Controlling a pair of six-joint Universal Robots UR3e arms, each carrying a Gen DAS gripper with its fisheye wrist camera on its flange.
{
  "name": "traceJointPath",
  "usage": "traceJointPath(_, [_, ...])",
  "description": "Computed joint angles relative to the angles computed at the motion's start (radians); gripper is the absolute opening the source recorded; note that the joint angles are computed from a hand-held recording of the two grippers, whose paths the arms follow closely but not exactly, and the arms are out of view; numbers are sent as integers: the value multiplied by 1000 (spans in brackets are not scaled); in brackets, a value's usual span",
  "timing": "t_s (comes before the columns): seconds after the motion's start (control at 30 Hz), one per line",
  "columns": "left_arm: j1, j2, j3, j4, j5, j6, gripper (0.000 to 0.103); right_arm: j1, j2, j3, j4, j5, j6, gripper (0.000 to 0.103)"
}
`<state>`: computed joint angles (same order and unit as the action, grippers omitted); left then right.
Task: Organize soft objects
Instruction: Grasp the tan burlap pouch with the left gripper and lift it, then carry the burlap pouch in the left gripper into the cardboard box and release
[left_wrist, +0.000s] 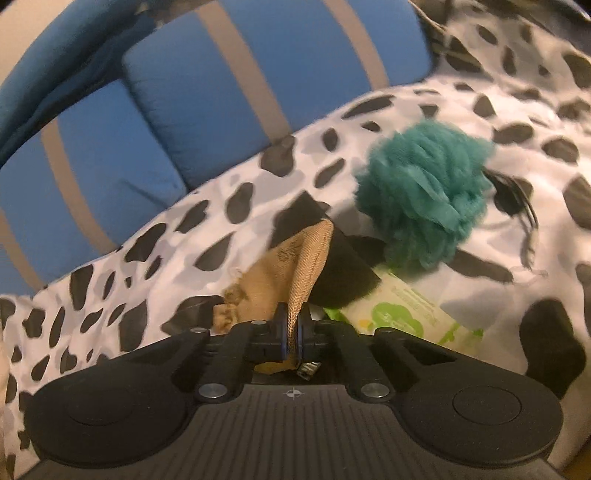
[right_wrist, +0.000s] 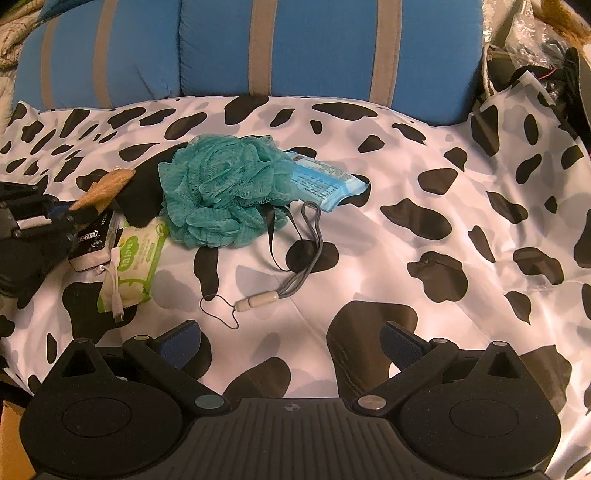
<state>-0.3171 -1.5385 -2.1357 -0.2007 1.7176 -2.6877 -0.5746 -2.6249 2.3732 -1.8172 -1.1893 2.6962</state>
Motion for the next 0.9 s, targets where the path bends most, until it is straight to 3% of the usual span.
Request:
traceJointPath(0.23, [110, 111, 15, -95, -105, -109, 4, -5, 58, 44, -102, 27, 26, 102])
traceJointPath(0.4, [167, 172, 20, -127, -161, -126, 4, 91, 200, 100, -363, -54, 120, 84])
traceJointPath(0.47, [190, 195, 24, -146, -186, -130, 4, 125, 274, 116, -474, -83, 158, 68])
traceJointPath(0.67, [242, 242, 23, -189, -253, -135, 4, 202, 493, 131, -757, -155, 255, 38])
traceJointPath(0.83, [282, 284, 16, -220, -307, -125, 4, 253, 650, 109, -903, -207, 309, 27])
traceJointPath(0.9, [293, 293, 15, -228, -320, -128, 4, 274, 706, 93, -933, -228, 323, 27])
